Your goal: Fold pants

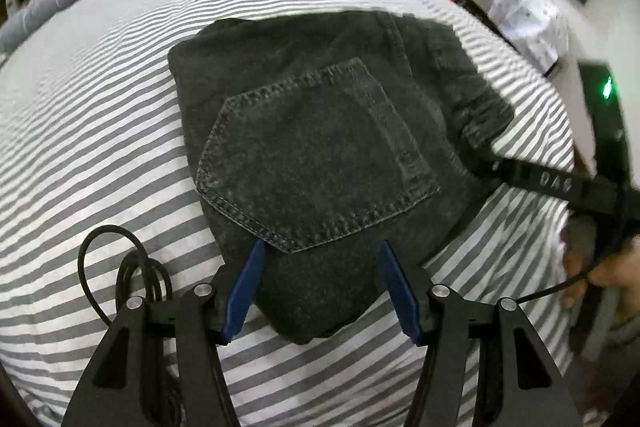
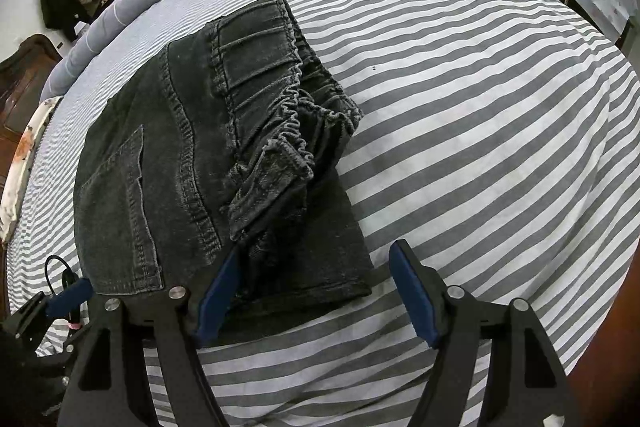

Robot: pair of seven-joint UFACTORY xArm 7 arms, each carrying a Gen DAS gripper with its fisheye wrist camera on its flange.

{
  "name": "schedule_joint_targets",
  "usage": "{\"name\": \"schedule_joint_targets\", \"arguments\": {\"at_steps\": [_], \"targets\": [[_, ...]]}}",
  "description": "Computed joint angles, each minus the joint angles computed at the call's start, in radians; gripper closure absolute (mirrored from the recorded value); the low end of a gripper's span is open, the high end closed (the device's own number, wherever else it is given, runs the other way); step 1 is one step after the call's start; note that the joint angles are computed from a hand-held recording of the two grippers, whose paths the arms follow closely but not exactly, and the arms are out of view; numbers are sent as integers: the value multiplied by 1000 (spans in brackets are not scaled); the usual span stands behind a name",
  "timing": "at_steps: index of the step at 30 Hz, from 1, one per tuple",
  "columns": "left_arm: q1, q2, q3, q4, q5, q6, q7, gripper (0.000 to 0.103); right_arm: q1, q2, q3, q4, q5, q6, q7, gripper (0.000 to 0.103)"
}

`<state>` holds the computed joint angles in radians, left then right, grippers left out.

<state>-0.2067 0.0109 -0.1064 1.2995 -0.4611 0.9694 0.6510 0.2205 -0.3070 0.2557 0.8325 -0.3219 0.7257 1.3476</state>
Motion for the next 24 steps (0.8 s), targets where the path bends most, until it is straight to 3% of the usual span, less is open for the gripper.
{"name": "schedule_joint_targets", "arguments": {"at_steps": [5,9,11,15,19,24], "targets": [[70,60,41,130,-124,130,-28,42,10,-54,-41,-77,43,-140,-80,31],[131,160,51,244,-169,253,-172,42,48,-99,-127,-173,202,-346,-245,31],[147,188,43,259,-172,276,-235,42,82,-99,-184,-199,292,-415,-352,31],[156,197,18,256,-169,267,-224,42,137,-74,-268,-201,448,-468,-520,31],[143,225,-1,284,-160,273,-225,42,286,-24,-406,-190,667,-558,-759,29],[130,278,-16,337,-144,259,-257,42,457,13,-538,-155,910,-598,-1061,29]]}}
